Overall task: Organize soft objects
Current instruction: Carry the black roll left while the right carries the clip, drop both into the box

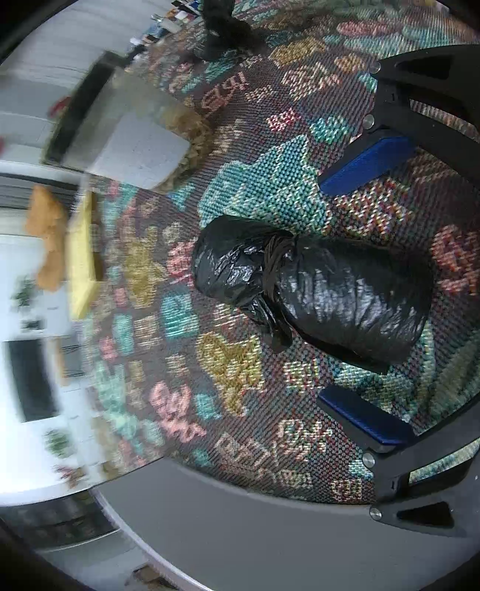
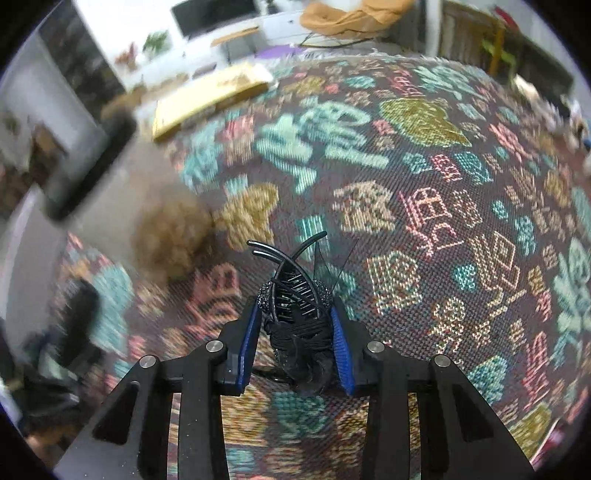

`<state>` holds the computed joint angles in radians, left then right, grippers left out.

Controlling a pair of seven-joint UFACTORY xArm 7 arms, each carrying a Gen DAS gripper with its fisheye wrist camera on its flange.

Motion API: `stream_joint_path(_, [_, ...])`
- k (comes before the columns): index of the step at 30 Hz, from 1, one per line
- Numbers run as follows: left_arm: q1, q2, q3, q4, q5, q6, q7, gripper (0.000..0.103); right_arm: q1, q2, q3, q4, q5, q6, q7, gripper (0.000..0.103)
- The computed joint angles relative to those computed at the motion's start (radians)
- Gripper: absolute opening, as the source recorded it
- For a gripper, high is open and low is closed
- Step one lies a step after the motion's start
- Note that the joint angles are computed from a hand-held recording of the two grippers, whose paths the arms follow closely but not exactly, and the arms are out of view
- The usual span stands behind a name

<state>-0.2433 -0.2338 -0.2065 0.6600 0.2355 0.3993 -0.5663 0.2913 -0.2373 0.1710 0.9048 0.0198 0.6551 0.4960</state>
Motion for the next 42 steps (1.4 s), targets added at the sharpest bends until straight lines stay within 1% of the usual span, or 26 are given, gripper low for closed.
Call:
stream_joint_path(1, [-0.023,-0.009,0.031,0.006,-0.065,0.009,0.042,0.088,0.001,-0.001,-0.007,0.010,0.018,-0.008,-0.002,0.039])
stream_joint_path(2, [-0.041,-0.032,0.061,-0.006,-0.133,-0.014,0.080,0.077,0.000,-0.002,-0.010,0.021,0.026,-0.013,-0.001,0.039])
stream_joint_path(3, [-0.040,-0.048,0.071,-0.011,-0.162,-0.022,0.091,0.058,-0.005,-0.002,-0.009,0.038,0.022,-0.017,0.009,0.039])
stream_joint_path(4, [-0.046,-0.056,0.085,-0.009,-0.198,-0.021,0.114,0.043,-0.009,-0.003,-0.006,0.051,0.013,-0.020,0.021,0.039])
stream_joint_path(6, [-0.034,-0.062,0.083,0.000,-0.217,-0.009,0.129,0.039,-0.018,-0.011,0.004,0.079,-0.014,-0.028,0.046,0.039])
stream_joint_path(8, [-0.048,-0.069,0.095,-0.004,-0.265,-0.013,0.170,0.037,-0.015,-0.022,0.009,0.106,-0.021,-0.026,0.054,0.039])
stream_joint_path(10, [-0.071,-0.110,0.113,-0.034,-0.335,-0.035,0.203,0.037,-0.005,-0.034,0.014,0.130,-0.014,-0.015,0.053,0.039])
stream_joint_path(13, [-0.107,-0.237,0.144,-0.080,-0.422,-0.042,0.245,0.036,0.024,-0.054,0.029,0.176,0.003,0.017,0.034,0.039])
stream_joint_path(14, [-0.109,-0.281,0.148,-0.092,-0.433,-0.037,0.253,0.036,0.036,-0.065,0.037,0.188,0.008,0.027,0.029,0.039])
stream_joint_path(16, [-0.109,-0.384,0.170,-0.107,-0.450,0.007,0.273,0.036,0.070,-0.044,0.059,0.251,0.031,0.034,0.017,0.039])
stream_joint_path(18, [-0.107,-0.494,0.204,-0.124,-0.470,0.066,0.303,0.037,0.123,-0.012,0.075,0.307,0.096,0.012,0.001,0.039])
stream_joint_path(21, [-0.023,-0.685,0.221,-0.139,-0.419,0.222,0.341,0.037,0.206,0.073,0.118,0.414,0.169,-0.031,-0.018,0.039])
stream_joint_path(24, [0.110,-0.871,0.239,-0.148,-0.319,0.415,0.393,0.037,0.298,0.199,0.173,0.538,0.215,-0.079,-0.028,0.039])
stream_joint_path(25, [0.172,-0.940,0.246,-0.155,-0.267,0.498,0.417,0.037,0.327,0.245,0.189,0.579,0.214,-0.089,-0.022,0.039])
stream_joint_path(27, [0.254,-1.013,0.255,-0.165,-0.197,0.605,0.461,0.040,0.384,0.331,0.209,0.650,0.184,-0.099,0.009,0.040])
stream_joint_path(28, [0.296,-1.043,0.264,-0.172,-0.161,0.660,0.485,0.048,0.416,0.379,0.213,0.690,0.157,-0.093,0.032,0.043])
stream_joint_path(29, [0.331,-1.064,0.272,-0.179,-0.137,0.693,0.499,0.055,0.446,0.419,0.212,0.721,0.132,-0.086,0.051,0.045])
stream_joint_path(30, [0.373,-1.100,0.287,-0.194,-0.112,0.721,0.508,0.072,0.472,0.464,0.214,0.752,0.126,-0.079,0.057,0.065])
stream_joint_path(31, [0.399,-1.122,0.299,-0.203,-0.102,0.728,0.515,0.082,0.495,0.499,0.212,0.777,0.125,-0.073,0.067,0.080])
stream_joint_path(33, [0.438,-1.175,0.314,-0.214,-0.090,0.737,0.526,0.084,0.524,0.526,0.206,0.786,0.134,-0.066,0.088,0.080])
stream_joint_path(35, [0.455,-1.207,0.309,-0.214,-0.087,0.738,0.536,0.084,0.542,0.524,0.198,0.777,0.129,-0.043,0.096,0.080])
stream_joint_path(36, [0.463,-1.228,0.293,-0.216,-0.083,0.735,0.535,0.087,0.559,0.516,0.182,0.776,0.095,-0.023,0.120,0.080])
stream_joint_path(38, [0.475,-1.263,0.261,-0.216,-0.076,0.729,0.526,0.095,0.587,0.503,0.159,0.779,0.018,0.015,0.162,0.080])
stream_joint_path(39, [0.492,-1.289,0.245,-0.217,-0.062,0.725,0.515,0.102,0.601,0.494,0.149,0.782,-0.027,0.036,0.184,0.080])
stream_joint_path(41, [0.526,-1.338,0.176,-0.237,-0.038,0.711,0.461,0.103,0.627,0.487,0.137,0.810,-0.118,0.103,0.224,0.080])
stream_joint_path(42, [0.543,-1.360,0.158,-0.243,-0.020,0.716,0.440,0.103,0.643,0.487,0.130,0.829,-0.172,0.149,0.243,0.081])
